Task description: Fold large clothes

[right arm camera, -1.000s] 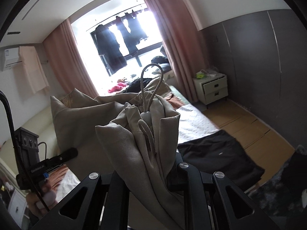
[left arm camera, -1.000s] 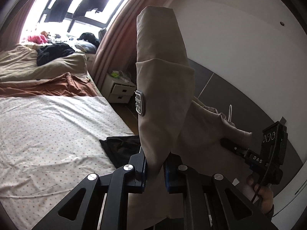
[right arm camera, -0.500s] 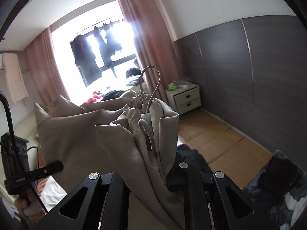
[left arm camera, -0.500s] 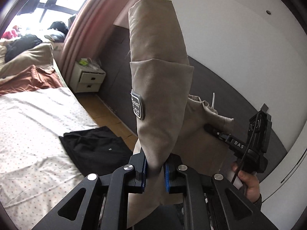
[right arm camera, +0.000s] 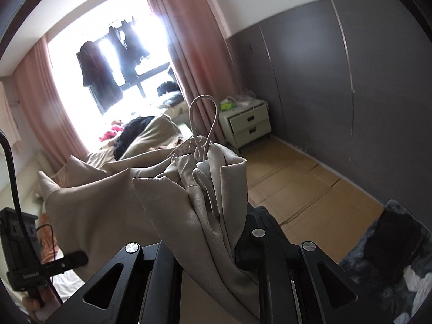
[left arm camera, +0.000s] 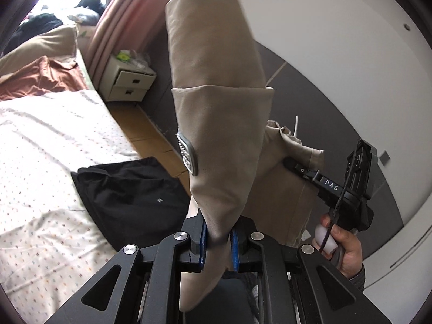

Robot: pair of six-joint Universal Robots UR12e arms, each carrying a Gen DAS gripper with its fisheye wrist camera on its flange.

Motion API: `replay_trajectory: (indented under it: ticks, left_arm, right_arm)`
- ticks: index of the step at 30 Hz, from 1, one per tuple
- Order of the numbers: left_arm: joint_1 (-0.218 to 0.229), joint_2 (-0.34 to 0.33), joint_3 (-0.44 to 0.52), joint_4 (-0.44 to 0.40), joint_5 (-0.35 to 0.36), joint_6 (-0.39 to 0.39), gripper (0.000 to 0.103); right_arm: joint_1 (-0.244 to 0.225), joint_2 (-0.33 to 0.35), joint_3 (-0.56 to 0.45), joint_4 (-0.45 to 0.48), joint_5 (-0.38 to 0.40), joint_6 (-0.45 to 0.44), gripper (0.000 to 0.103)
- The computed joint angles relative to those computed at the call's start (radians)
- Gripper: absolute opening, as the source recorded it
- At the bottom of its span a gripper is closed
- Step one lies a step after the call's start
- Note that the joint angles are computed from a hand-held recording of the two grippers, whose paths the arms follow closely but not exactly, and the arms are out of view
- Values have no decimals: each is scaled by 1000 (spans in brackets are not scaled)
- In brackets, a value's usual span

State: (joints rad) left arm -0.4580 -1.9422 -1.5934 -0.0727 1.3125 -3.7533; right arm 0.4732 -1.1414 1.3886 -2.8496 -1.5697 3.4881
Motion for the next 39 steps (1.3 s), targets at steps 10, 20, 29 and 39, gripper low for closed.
replay_trajectory:
  ticks: [10, 20, 29, 39]
  left_arm:
    - [82, -85, 44, -54, -24, -55, 14]
    - [144, -183, 96, -134, -80, -69, 14]
    - [150, -231, 154, -288, -47, 1, 30]
    - [156, -167, 57, -190, -5, -17, 59]
  right_arm:
    - [-7, 174, -222, 209, 28, -54, 15]
    - [-11, 317, -395, 386, 16, -89, 15]
    - [2, 388, -492, 521, -113, -34, 38]
    - [-21, 198, -199, 342, -199, 83, 69]
